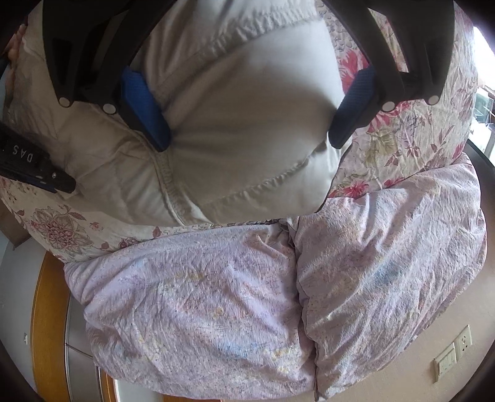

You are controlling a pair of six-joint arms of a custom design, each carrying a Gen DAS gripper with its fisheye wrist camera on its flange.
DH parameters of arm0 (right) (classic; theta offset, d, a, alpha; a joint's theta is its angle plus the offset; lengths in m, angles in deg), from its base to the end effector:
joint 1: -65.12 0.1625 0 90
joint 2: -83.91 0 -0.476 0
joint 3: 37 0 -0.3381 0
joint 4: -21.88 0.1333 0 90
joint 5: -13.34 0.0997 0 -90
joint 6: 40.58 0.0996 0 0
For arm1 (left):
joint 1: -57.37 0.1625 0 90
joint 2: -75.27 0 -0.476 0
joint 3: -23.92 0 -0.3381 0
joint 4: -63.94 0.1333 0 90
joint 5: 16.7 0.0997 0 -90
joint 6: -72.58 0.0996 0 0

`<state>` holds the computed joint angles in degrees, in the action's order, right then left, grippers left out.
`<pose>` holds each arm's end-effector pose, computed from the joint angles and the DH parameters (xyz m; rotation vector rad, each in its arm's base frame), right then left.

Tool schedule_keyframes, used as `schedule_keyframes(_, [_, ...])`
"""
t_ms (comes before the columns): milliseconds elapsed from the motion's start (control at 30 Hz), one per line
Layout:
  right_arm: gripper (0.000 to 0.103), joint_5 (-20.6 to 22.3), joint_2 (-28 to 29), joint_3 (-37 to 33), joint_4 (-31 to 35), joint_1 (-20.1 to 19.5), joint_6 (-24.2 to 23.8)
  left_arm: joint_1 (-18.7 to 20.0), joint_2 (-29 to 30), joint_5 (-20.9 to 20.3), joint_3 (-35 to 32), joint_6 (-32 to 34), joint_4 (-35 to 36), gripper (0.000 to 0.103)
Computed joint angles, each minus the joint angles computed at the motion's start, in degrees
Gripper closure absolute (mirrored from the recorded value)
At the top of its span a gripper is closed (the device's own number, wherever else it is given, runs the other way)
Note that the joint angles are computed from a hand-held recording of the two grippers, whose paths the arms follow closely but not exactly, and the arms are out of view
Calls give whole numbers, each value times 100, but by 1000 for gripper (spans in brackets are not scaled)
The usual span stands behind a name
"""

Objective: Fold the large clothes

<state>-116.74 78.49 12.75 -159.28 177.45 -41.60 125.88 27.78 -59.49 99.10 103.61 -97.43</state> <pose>0.3830 -0.7503 -0.0082 0.1125 -2.3860 1.1632 -0.0790 -0.7640 0.3762 0.6144 2.0976 -0.7816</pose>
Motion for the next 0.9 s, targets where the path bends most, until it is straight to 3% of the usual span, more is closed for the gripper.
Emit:
schedule_keyframes(167, [69, 297, -425, 1376, -1443, 169, -406, -35, -643, -672, 569, -478, 417, 2])
schedule_keyframes(300, [69, 220, -417, 1897, -2311, 316, -809, -105, -718, -660, 891, -364, 136, 2])
schedule_keyframes(467, [69, 81, -317, 1921, -2193, 273, -843, -135, -551, -433, 1130, 164, -630, 2])
schedule_keyframes(600, [69, 64, -287, 1854, -1962, 226, -757, -109, -470, -384, 1084, 138, -669, 2])
schedule_keyframes(900, [69, 82, -153, 1844, -2298, 181, -903, -54, -362, -433, 1201, 398, -1201, 2])
